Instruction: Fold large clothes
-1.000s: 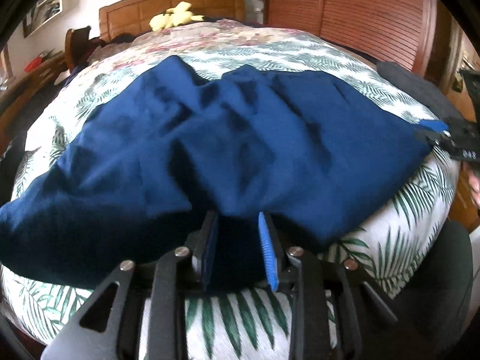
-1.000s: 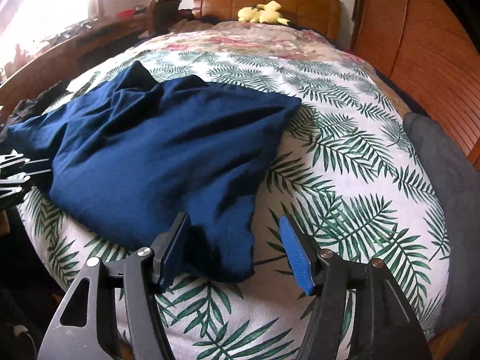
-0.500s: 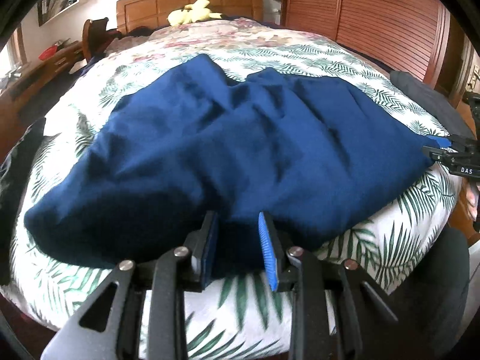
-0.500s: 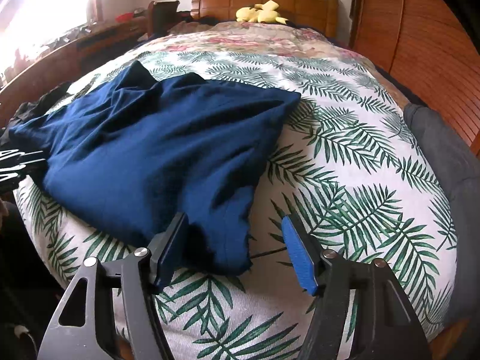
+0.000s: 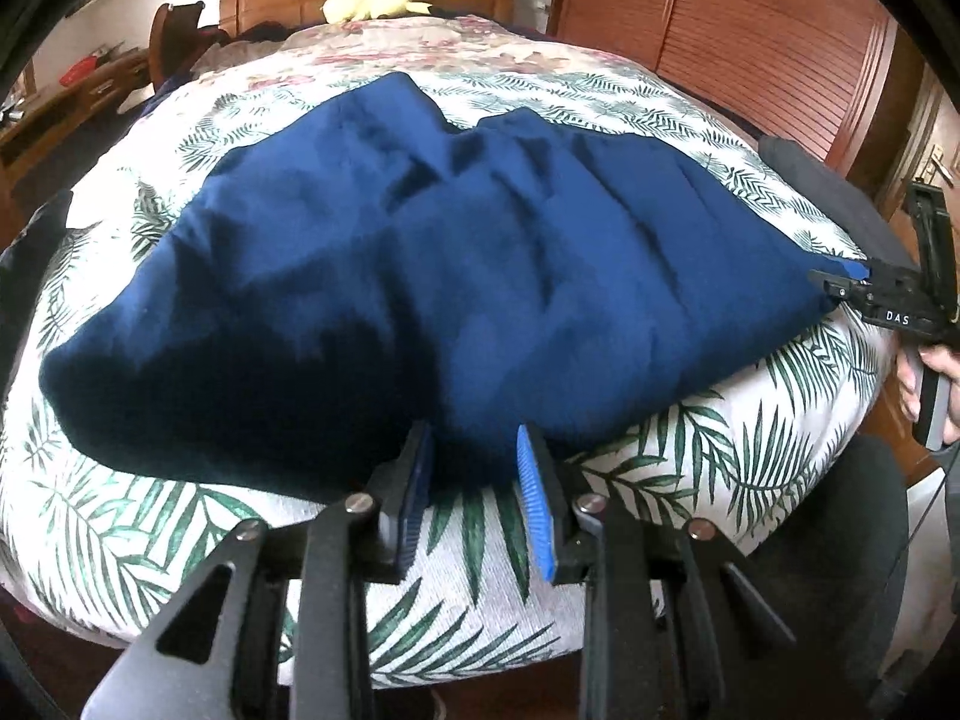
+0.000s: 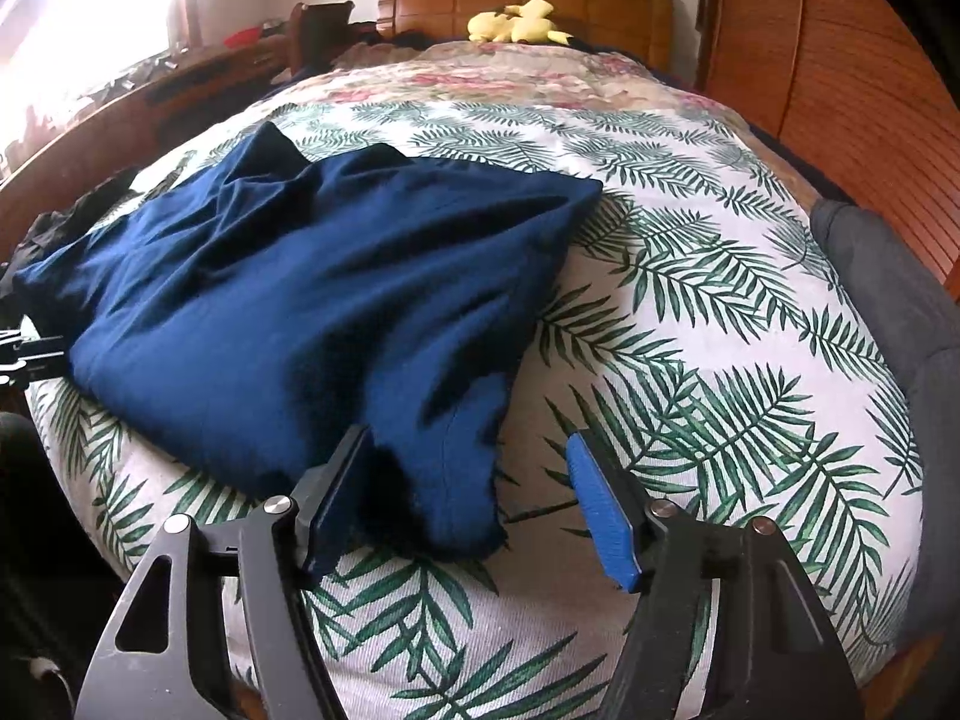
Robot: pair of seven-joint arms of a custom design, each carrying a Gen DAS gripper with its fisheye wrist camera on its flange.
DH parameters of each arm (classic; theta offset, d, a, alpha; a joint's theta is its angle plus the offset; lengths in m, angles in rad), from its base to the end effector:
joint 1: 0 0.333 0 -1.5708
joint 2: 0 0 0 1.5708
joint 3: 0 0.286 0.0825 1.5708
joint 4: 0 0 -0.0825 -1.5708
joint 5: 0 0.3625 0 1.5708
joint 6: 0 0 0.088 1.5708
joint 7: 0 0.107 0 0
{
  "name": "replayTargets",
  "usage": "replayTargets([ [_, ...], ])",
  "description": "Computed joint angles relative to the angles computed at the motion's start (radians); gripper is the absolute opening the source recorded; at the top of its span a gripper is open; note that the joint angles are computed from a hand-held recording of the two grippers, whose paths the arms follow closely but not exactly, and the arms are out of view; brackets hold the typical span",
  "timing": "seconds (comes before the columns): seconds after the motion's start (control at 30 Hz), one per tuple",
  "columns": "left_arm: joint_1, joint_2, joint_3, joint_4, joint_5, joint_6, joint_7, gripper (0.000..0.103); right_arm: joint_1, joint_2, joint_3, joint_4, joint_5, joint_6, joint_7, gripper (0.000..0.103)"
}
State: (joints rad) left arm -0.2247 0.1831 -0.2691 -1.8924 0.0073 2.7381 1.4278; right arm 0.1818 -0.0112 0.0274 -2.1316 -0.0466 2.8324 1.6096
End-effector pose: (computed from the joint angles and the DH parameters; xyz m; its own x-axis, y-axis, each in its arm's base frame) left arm 0.5543 -0.2881 0.4698 -0.3678 -0.9208 0.1299 -0.7635 0.2193 -0.6075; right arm 0.5551 0.1203 0.4773 0.2027 -0.9791 0.0147 -0.7392 -0.1628 -0.6535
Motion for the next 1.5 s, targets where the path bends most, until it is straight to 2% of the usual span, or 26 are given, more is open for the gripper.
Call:
replayTargets([
  [0.27,-0.013,0.033,0.005,0.008,0.057,0.044,-0.018,0.029,0.000,0.000,0.000,0.008,-0.036,-0.021,0.032,0.070],
  [0.37,-0.010,0.045,0.002,0.018,0.069,0.050,-0.017,0.029,0.000,0.010,-0.002,0.023,0.002,-0.050,0.018,0.073],
  [0.47,0.002,0.052,-0.009,0.022,0.047,0.059,-0.002,0.030,-0.002,0.032,-0.005,0.049,0.127,-0.090,-0.050,0.075],
  [0.5,0.005,0.051,-0.012,0.020,0.040,0.061,0.002,0.030,-0.005,0.046,-0.005,0.066,0.212,-0.115,-0.100,0.075],
  [0.67,0.010,0.045,-0.016,-0.003,0.032,0.100,0.009,0.030,-0.013,0.064,0.000,0.088,0.421,-0.138,-0.236,0.075],
  [0.73,0.014,0.046,-0.020,0.001,0.020,0.094,0.013,0.030,-0.018,0.071,0.004,0.101,0.506,-0.158,-0.297,0.061],
  [0.77,0.014,0.046,-0.020,0.004,0.015,0.089,0.011,0.030,-0.023,0.075,0.008,0.112,0.576,-0.179,-0.353,0.044],
  [0.8,0.013,0.044,-0.020,0.003,0.013,0.087,0.006,0.030,-0.028,0.081,0.012,0.127,0.650,-0.207,-0.407,0.038],
  [0.83,0.011,0.042,-0.018,0.002,0.015,0.086,0.002,0.030,-0.027,0.085,0.011,0.137,0.659,-0.216,-0.411,0.035],
  [0.9,0.006,0.034,-0.011,-0.005,0.028,0.082,-0.010,0.030,-0.017,0.078,0.014,0.132,0.652,-0.184,-0.437,0.021],
  [1.07,0.009,-0.011,-0.008,-0.039,0.024,0.074,-0.012,0.030,0.000,0.040,0.020,0.116,0.741,-0.093,-0.513,0.015],
  [1.23,0.017,-0.089,0.008,-0.109,0.006,0.115,-0.006,0.030,0.028,0.035,0.028,0.161,0.791,-0.043,-0.562,0.014],
  [1.37,0.015,-0.157,0.045,-0.171,0.094,0.163,-0.100,0.030,0.051,0.063,0.043,0.231,0.792,-0.028,-0.576,0.013],
  [1.5,0.033,-0.214,0.068,-0.223,0.086,0.189,-0.112,0.030,0.074,0.112,0.063,0.325,0.760,-0.031,-0.573,0.013],
])
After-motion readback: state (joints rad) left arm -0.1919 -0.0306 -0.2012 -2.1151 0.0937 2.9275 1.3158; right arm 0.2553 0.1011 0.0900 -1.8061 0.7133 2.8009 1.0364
